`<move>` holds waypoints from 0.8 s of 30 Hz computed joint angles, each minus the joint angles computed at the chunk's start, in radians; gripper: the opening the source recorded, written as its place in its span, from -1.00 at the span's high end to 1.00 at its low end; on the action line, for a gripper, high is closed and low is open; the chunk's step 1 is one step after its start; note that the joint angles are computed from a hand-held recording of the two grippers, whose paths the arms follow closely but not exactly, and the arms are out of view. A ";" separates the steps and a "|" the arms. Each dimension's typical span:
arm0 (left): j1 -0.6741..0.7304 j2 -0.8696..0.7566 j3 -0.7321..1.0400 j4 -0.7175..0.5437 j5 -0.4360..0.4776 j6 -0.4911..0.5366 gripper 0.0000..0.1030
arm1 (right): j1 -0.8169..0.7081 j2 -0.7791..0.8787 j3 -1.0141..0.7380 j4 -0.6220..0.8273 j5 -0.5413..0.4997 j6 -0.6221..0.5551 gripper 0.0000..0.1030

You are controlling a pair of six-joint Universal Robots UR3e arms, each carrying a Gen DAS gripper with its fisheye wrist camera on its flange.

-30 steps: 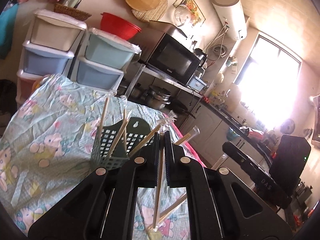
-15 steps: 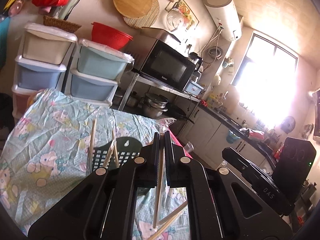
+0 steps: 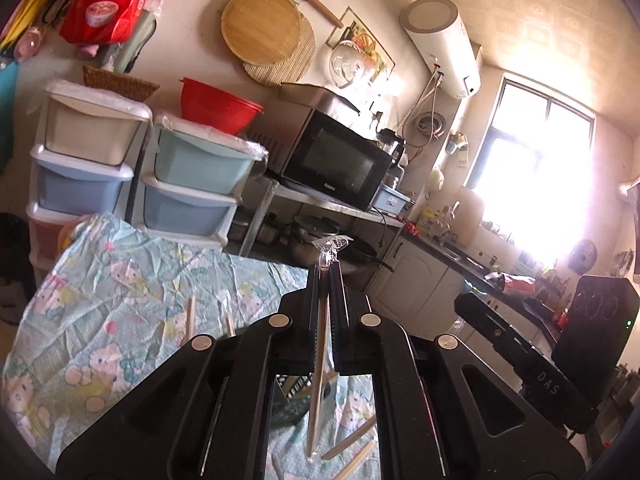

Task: Organize utensils
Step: 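Lower the held chopsticks into the green holder with both tools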

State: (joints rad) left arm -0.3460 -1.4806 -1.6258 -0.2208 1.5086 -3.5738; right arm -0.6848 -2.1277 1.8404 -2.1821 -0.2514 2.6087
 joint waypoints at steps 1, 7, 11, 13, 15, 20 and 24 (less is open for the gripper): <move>0.005 0.001 0.002 0.001 0.000 0.001 0.95 | 0.010 0.018 -0.004 -0.051 -0.006 0.037 0.97; 0.019 -0.011 0.052 -0.004 0.041 0.018 0.95 | 0.075 0.130 -0.061 -0.317 -0.066 0.239 0.97; 0.030 -0.025 0.080 -0.001 0.071 0.022 0.95 | 0.090 0.182 -0.094 -0.431 -0.086 0.330 0.97; 0.027 -0.035 0.093 0.007 0.099 0.028 0.95 | 0.100 0.211 -0.116 -0.485 -0.099 0.374 0.97; 0.024 -0.044 0.104 0.017 0.127 0.039 0.95 | 0.112 0.238 -0.139 -0.530 -0.113 0.412 0.97; 0.011 -0.084 0.137 0.046 0.196 0.075 0.95 | 0.158 0.304 -0.200 -0.603 -0.176 0.472 0.97; -0.009 -0.127 0.162 0.064 0.262 0.096 0.95 | 0.189 0.353 -0.249 -0.639 -0.220 0.505 0.97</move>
